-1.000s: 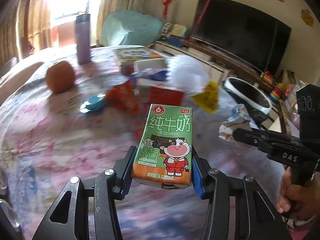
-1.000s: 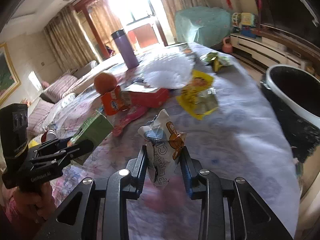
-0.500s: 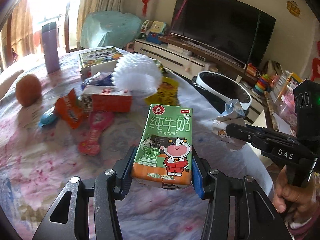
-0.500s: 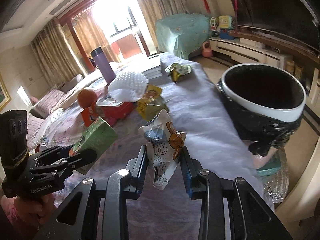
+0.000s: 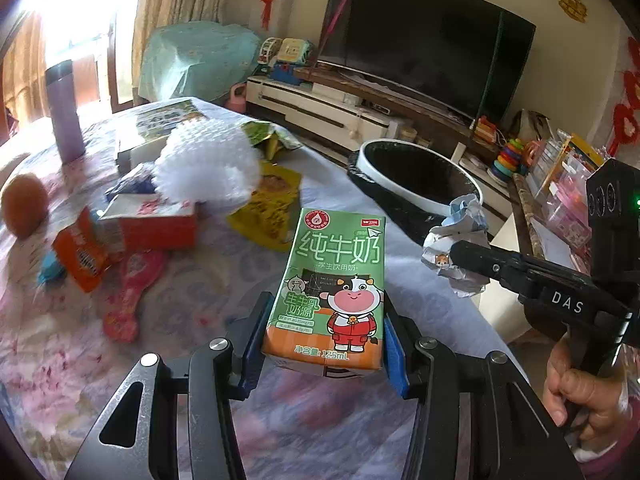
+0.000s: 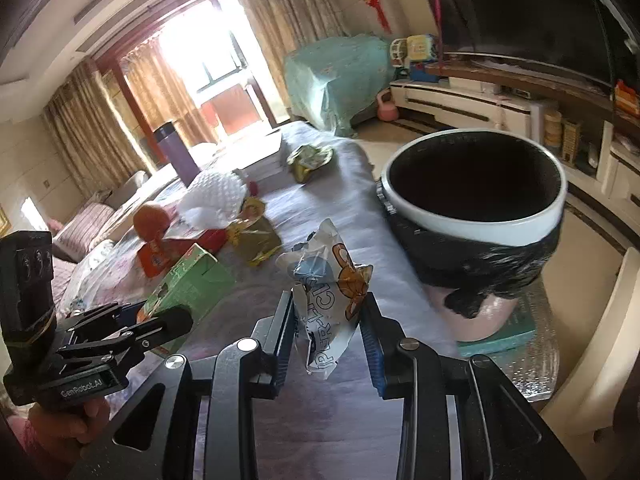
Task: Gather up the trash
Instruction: 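Carry the carton and wrapper over the bin and open both grippers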
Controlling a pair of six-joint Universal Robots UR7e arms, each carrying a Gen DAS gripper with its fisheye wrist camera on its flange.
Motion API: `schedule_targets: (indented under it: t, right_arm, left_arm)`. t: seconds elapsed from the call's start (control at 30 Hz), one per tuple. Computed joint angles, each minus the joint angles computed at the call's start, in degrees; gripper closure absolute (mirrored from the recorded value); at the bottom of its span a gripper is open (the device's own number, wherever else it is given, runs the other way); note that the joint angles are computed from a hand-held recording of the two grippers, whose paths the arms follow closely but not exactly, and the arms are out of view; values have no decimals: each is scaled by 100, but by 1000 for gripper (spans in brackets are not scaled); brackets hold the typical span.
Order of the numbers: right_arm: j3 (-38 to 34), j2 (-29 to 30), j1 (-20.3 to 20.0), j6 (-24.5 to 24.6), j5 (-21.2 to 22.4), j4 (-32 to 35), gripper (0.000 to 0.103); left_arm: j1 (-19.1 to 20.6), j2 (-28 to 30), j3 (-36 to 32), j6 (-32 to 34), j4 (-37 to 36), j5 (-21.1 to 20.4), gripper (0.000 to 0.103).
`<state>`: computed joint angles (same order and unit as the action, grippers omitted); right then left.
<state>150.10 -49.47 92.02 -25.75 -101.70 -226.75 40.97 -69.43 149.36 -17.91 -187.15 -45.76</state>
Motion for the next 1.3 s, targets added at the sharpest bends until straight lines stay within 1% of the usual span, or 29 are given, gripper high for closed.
schedule_targets:
  t: [0.17, 0.3, 0.43, 0.83, 1.3]
  right_arm:
    - [16, -236, -163, -33, 26, 27, 71]
    - [23, -535, -344, -43, 94, 137, 71]
    - [-1, -702, -430, -59, 119, 195, 71]
    - [-137, -1013, -720, -171, 236, 499, 71]
    - [-563, -1332, -886, -235, 218, 1186, 70]
  left_arm:
    - [65, 269, -274, 187, -41, -105, 55]
    - [89, 466, -481, 343, -66, -140, 55]
    - [122, 604, -653, 410, -19, -181, 55]
    - [203, 1083, -1185, 658, 8, -236, 55]
    - [410, 1731, -2046, 1025, 59, -306, 55]
